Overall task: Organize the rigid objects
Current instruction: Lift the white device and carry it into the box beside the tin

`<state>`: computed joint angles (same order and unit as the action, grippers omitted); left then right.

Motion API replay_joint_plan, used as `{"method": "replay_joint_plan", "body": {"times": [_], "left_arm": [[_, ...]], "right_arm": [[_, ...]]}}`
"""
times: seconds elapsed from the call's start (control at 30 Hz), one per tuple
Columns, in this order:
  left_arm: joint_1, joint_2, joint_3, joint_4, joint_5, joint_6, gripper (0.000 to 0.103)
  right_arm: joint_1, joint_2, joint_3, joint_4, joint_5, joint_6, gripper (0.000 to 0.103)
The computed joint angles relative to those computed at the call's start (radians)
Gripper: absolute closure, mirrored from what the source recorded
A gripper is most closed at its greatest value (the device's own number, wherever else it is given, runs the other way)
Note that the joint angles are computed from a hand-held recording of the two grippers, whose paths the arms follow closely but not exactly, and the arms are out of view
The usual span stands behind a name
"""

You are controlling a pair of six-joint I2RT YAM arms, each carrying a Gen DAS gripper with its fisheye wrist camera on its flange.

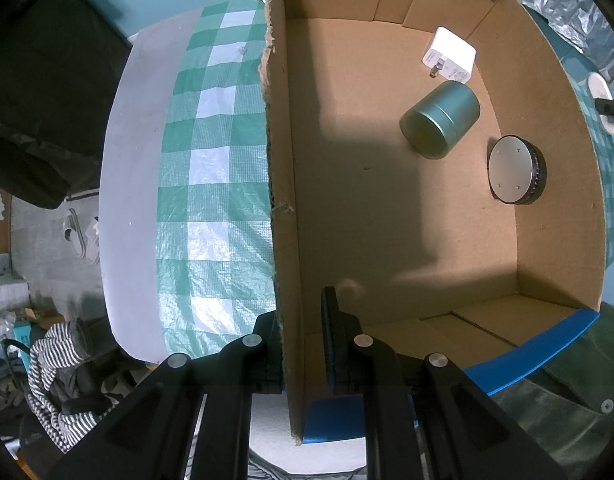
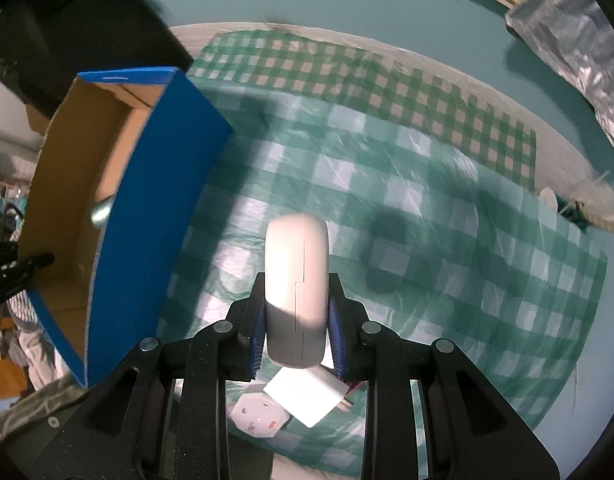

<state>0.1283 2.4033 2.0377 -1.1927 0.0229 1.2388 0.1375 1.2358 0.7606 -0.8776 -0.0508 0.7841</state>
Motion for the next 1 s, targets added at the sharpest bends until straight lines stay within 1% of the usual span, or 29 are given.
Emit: {"method": "replay_joint_plan", "body": {"times": [0.23,0.37,0.83,1.0], "left_arm": [[-0.002,0.001,0.007,-0.008,0.004,0.001,0.091],[-0.006,0.004,0.013,-0.012,0.003,0.001,0.090],[-0.003,0.018,0.041,-0.030,0.017,0.001,0.091],[-0.002,0.017,0.041,-0.031,0.020,-0.001,0.091]], "right_arm": [[0.045,0.064,0.119,-0.030,0.016,-0.027,0.078],[0.070,0.124,0.205,-0.043,0.025,-0.060,0.078],[0.100,0.394,0.507,-0.051,0.015,-0.190,0.078],[0.108,0.491,0.592,-0.054,-0.001,-0.229,0.078]]}}
